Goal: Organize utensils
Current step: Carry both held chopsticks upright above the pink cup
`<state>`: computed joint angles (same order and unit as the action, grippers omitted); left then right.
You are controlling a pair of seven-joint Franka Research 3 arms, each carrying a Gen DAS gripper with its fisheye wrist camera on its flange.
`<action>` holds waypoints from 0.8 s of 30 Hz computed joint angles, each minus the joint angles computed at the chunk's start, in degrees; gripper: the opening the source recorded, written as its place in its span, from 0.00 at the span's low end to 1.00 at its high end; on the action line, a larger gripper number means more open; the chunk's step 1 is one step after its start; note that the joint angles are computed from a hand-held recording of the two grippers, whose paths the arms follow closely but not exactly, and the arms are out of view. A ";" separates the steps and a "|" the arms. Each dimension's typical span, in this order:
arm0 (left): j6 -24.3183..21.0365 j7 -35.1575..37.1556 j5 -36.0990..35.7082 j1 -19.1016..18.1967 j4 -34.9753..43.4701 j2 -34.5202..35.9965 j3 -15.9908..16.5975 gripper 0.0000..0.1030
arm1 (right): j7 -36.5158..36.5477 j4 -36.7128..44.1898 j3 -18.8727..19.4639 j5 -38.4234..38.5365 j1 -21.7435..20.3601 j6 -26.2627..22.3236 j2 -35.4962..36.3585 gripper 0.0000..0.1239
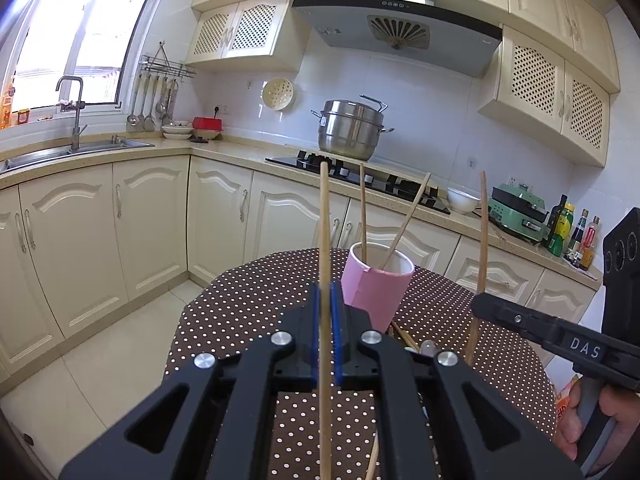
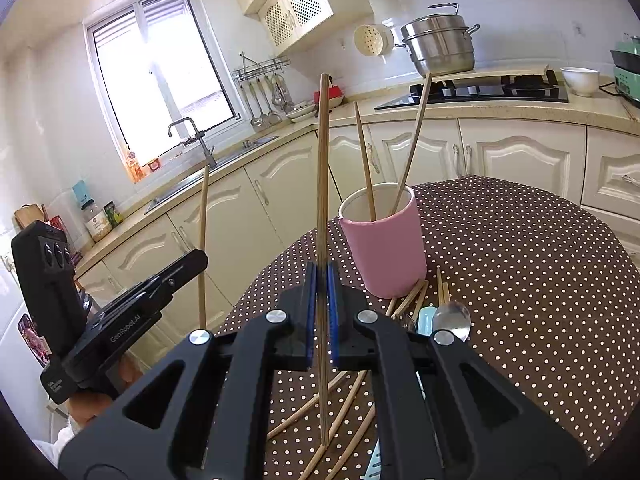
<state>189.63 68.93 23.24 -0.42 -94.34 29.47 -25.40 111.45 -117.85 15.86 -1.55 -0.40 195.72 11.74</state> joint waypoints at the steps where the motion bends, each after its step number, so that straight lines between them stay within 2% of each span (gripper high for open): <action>1: -0.47 0.18 0.22 0.54 0.30 0.29 -0.86 0.05 | 0.33 -0.02 0.53 -0.47 -0.58 0.28 0.04 0.05; 3: -1.19 0.82 0.35 1.37 0.91 0.79 -2.29 0.05 | 1.33 -0.12 1.38 -1.89 -1.68 1.27 0.11 0.05; 5: -2.01 2.11 0.49 3.65 1.41 1.60 -5.32 0.05 | 1.94 0.01 0.84 -2.64 -1.38 1.94 0.11 0.05; 7: -3.32 4.12 0.20 6.95 2.37 3.08 -10.10 0.05 | 3.02 0.26 0.75 -4.21 -1.77 2.80 0.11 0.05; 9: -4.83 6.81 -0.71 10.34 3.60 5.05 -15.43 0.05 | 2.63 0.44 -1.02 -4.33 -0.41 3.86 -0.12 0.05; 12: -7.13 10.83 -2.55 13.01 6.43 8.16 -21.22 0.05 | 2.83 0.90 -2.91 -5.36 0.44 5.36 -0.34 0.05; 14: -8.48 13.23 -3.73 13.09 8.70 9.78 -23.18 0.05 | 2.42 1.55 -4.38 -5.51 1.18 5.99 -0.39 0.05; 19: -11.16 18.19 -6.71 10.05 15.74 13.24 -24.68 0.05 | -2.64 4.03 -8.70 -1.51 4.80 7.88 0.64 0.05; 22: -13.33 21.42 -8.52 6.86 22.56 16.75 -25.22 0.05 | -0.74 6.69 -7.29 -4.33 1.98 8.30 2.21 0.05; 24: -13.69 23.09 -9.33 3.12 28.36 19.25 -23.73 0.05 | -0.38 9.06 -6.83 -5.97 0.83 8.29 3.51 0.05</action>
